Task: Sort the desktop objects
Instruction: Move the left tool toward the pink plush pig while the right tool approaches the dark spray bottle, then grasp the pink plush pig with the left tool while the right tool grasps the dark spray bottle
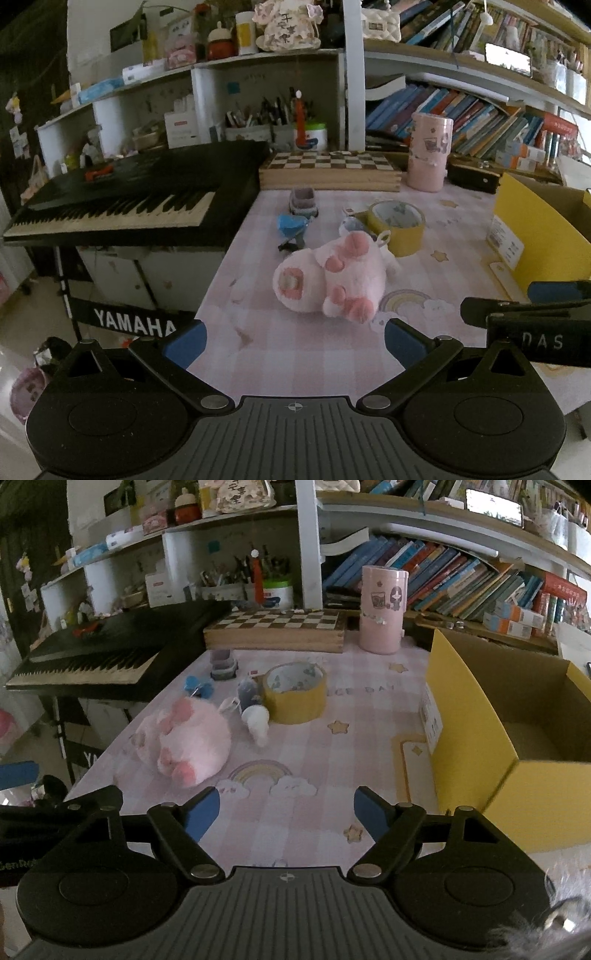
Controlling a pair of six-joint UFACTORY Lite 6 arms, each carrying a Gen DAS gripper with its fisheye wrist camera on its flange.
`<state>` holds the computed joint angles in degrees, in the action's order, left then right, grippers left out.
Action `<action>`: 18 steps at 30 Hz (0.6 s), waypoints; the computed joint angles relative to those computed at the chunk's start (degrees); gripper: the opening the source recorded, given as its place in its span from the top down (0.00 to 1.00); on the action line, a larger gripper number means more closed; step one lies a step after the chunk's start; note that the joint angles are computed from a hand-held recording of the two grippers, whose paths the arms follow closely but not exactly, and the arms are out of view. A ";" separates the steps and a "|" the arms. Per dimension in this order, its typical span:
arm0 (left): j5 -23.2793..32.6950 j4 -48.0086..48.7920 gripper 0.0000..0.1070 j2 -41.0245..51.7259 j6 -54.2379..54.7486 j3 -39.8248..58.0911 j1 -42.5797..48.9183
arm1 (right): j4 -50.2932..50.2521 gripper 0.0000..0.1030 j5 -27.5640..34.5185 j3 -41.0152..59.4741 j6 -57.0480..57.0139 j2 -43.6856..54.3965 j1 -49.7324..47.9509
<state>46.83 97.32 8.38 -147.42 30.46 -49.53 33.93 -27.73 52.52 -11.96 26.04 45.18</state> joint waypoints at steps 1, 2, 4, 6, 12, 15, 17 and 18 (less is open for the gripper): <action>-0.32 0.60 0.04 0.57 0.16 0.65 0.72 | -0.79 0.23 0.35 1.12 0.36 0.77 -0.66; -0.67 1.26 0.04 1.20 0.50 1.41 1.54 | -1.73 0.23 0.82 2.30 0.84 1.56 -1.35; -1.37 2.10 0.04 2.54 1.58 2.89 2.82 | -3.60 0.23 1.90 4.66 1.88 3.14 -2.55; -2.28 2.93 0.04 3.93 2.66 4.47 4.35 | -4.41 0.23 2.97 7.26 1.99 5.03 -3.46; -6.04 6.55 0.04 8.23 5.11 9.63 9.68 | -8.97 0.23 5.99 15.56 4.63 10.58 -6.11; -7.81 8.57 0.04 10.47 5.93 12.19 11.88 | -11.39 0.23 7.20 19.97 5.98 13.35 -7.17; -9.22 9.99 0.04 12.34 6.71 14.40 13.44 | -12.51 0.23 8.90 23.45 6.34 15.47 -7.88; -9.78 10.67 0.04 13.17 6.99 15.33 14.04 | -12.85 0.23 9.89 25.31 6.50 16.62 -8.24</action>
<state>37.05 107.99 21.56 -140.43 45.79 -35.49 21.08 -17.84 77.83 -5.46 42.66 36.94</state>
